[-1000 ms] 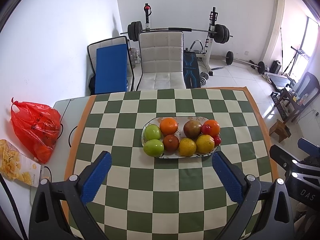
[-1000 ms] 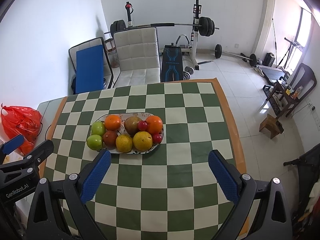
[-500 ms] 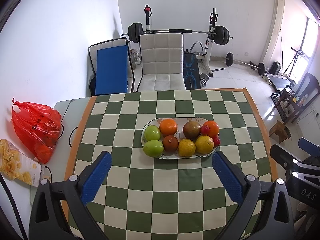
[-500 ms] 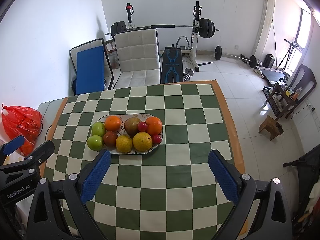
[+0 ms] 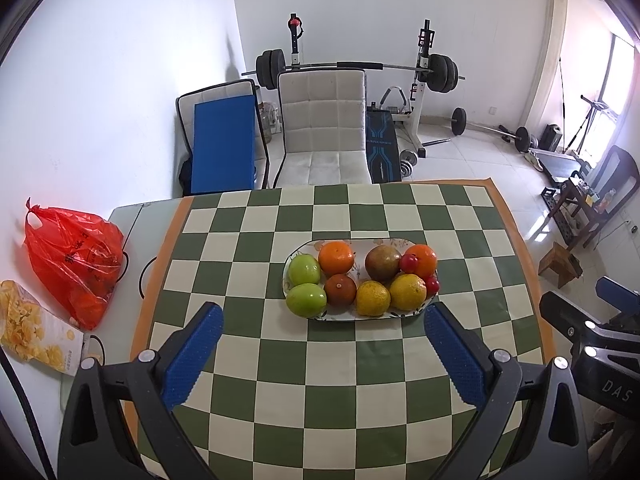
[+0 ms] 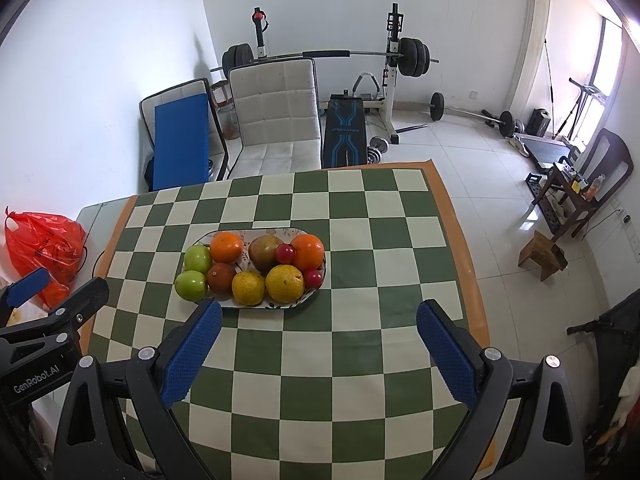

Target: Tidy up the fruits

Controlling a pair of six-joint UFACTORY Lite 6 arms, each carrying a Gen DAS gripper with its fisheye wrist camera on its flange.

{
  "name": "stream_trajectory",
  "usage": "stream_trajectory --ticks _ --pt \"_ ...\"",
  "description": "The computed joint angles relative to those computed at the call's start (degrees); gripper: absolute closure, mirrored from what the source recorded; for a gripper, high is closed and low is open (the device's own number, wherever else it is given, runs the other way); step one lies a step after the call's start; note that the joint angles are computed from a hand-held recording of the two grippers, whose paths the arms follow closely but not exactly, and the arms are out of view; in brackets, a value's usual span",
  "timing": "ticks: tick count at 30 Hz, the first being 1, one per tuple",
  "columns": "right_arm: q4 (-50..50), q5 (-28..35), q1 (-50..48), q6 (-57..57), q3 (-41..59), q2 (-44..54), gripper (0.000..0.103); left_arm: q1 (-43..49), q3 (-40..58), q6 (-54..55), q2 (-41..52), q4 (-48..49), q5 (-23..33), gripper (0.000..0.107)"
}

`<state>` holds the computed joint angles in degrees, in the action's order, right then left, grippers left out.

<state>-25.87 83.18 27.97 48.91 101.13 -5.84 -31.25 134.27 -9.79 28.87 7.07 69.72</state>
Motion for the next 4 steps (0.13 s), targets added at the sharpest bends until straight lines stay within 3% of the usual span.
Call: stream_trajectory --ticks 4 --pt "0.06 0.15 -0.21 -0.48 0.42 0.07 0.003 -0.35 8.53 0.17 4.62 0.03 3.76 0.004"
